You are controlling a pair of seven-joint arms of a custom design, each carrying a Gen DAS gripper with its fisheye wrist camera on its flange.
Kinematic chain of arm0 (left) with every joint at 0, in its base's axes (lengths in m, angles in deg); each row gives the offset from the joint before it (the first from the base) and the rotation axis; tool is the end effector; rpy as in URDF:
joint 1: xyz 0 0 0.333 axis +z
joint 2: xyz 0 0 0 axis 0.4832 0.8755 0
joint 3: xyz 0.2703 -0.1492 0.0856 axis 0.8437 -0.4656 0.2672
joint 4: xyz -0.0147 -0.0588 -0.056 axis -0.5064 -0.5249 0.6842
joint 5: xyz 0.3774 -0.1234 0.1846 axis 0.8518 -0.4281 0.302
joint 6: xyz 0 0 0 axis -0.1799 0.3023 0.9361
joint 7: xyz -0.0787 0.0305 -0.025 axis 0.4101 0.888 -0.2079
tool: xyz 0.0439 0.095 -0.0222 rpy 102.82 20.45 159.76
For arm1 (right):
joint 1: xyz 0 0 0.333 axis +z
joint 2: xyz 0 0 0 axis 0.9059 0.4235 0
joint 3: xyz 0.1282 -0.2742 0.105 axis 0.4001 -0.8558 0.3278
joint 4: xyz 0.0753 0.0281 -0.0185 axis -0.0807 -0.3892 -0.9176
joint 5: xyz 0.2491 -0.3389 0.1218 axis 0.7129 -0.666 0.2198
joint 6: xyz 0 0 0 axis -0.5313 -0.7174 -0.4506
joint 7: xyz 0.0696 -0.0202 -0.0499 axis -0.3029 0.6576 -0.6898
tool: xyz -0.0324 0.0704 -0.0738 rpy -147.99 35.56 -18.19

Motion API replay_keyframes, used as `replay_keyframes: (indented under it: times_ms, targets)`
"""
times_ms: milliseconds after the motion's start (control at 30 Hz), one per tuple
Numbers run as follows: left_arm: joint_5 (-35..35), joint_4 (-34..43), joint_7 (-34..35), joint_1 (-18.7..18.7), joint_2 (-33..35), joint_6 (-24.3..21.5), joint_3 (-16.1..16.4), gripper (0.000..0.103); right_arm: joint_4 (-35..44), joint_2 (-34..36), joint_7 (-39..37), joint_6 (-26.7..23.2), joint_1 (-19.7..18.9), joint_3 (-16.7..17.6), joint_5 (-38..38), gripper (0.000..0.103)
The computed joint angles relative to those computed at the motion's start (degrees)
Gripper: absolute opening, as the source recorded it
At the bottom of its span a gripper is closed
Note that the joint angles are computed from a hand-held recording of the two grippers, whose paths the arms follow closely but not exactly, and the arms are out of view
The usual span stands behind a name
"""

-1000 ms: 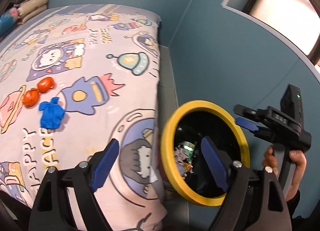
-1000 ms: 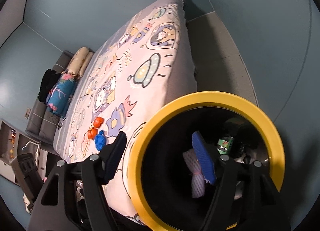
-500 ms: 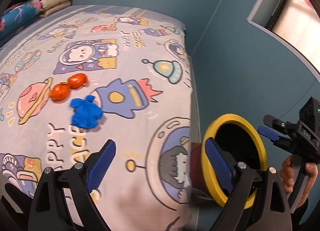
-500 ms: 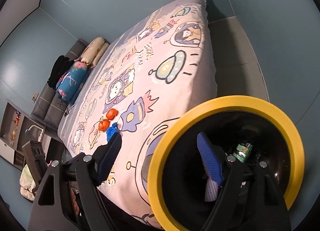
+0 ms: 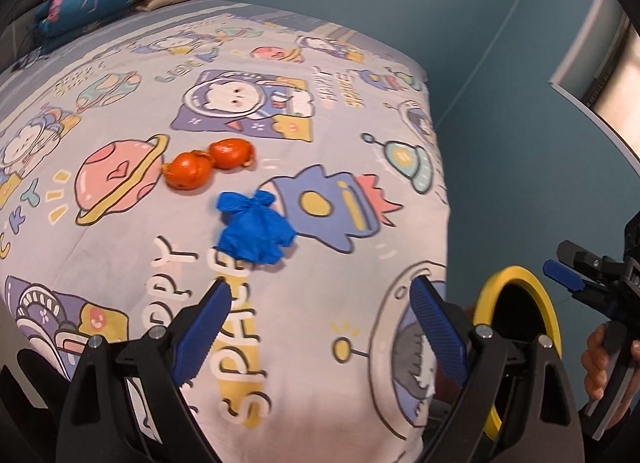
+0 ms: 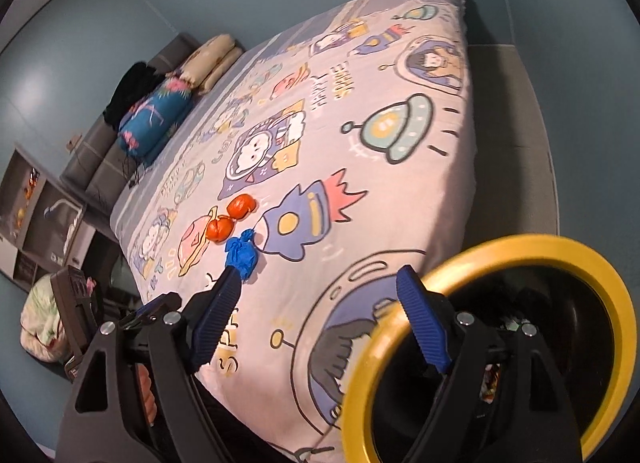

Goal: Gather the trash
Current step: 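Move both open tools back over the blue glove and orange peel on the bed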

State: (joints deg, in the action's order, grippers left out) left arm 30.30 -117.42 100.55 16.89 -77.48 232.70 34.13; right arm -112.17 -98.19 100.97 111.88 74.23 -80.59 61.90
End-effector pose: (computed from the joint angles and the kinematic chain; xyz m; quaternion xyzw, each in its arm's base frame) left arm 0.5819 -0.2420 0.5410 -0.5844 0.7340 -0.3417 0.0551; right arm 0.4977 0.0322 0.5858 -0.5256 0.7629 -0.0821 0.3675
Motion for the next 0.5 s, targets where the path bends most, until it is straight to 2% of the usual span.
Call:
replay_keyframes:
  times_ms: [300, 500]
  targets:
    - [3.27, 2.49, -7.13, 1.51, 5.52, 2.18, -0.06, 0.087, 14.4, 13.77, -7.33, -6.31, 1.85, 0.35, 2.17, 0.077]
    - [9.35, 5.79, -16.13, 2.0, 10.63, 4.0, -0.08, 0.087, 31.47, 28.12, -13.81, -16.18, 0.72, 2.27, 6.59, 0.079]
